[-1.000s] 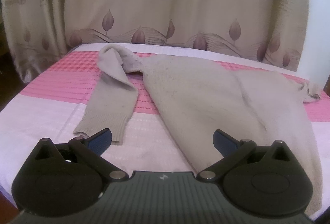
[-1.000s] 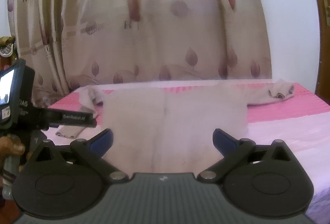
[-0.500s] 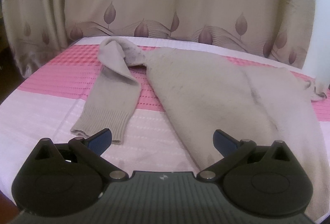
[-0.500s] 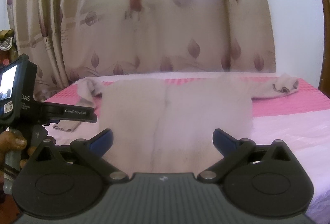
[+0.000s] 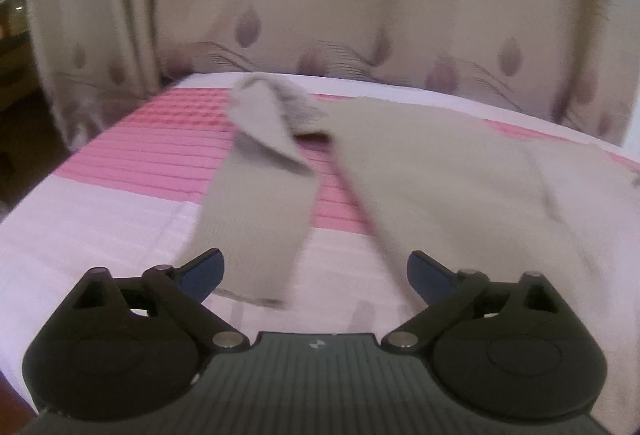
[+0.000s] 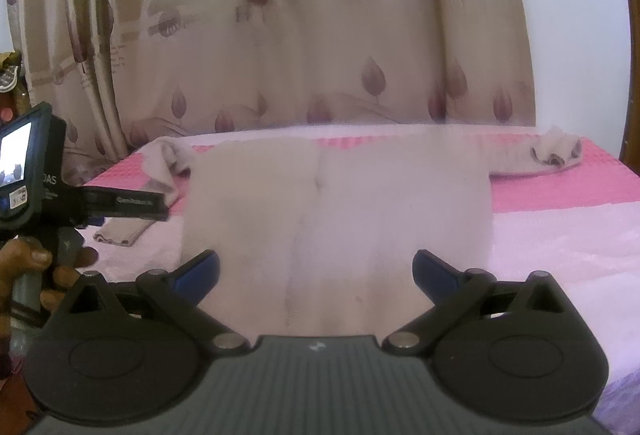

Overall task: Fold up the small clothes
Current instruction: 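Grasp the sweater sleeve cuff with the left gripper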

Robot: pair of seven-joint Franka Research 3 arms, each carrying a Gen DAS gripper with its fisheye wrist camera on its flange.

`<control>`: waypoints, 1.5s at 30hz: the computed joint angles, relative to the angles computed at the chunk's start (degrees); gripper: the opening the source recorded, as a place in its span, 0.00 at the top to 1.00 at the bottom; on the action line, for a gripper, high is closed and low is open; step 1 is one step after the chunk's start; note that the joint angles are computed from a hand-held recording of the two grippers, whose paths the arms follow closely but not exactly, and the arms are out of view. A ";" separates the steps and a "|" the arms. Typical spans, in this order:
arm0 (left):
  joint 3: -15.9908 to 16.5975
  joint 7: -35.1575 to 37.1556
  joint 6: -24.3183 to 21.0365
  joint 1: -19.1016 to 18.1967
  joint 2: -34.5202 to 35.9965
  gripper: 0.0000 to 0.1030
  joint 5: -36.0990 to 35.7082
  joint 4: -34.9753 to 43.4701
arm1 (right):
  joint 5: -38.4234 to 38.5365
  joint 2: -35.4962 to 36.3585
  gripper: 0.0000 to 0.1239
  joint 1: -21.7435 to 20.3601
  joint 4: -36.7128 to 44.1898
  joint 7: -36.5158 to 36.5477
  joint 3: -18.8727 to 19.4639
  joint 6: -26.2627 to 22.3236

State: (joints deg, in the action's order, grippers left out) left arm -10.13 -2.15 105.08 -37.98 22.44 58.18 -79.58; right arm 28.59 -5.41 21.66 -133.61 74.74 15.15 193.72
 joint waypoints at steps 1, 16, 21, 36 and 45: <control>0.18 -0.17 -0.30 0.23 -0.68 0.09 -0.04 -1.18 | -0.19 0.19 0.17 0.16 0.08 0.20 -0.30 -0.21; -1.23 6.06 4.46 6.98 -6.60 0.87 1.79 -12.17 | -7.87 1.19 0.17 -0.48 0.37 8.73 -1.79 -3.22; -1.72 4.29 5.72 7.53 -8.65 0.91 2.58 -15.20 | -7.97 1.17 0.17 -2.53 0.42 9.15 0.14 -3.50; -5.97 1.63 6.08 9.84 -14.65 0.08 10.52 -22.28 | -7.87 1.83 0.17 9.08 1.11 8.12 -11.14 -4.92; -3.46 15.42 9.69 8.82 -8.57 0.92 6.03 -17.39 | -10.66 1.38 0.17 -0.45 0.85 11.33 -2.36 -5.56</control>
State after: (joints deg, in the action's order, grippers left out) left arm -13.58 13.27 114.77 -29.16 13.86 64.21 -96.96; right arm 17.93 -4.03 21.21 -132.76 86.07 12.79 188.16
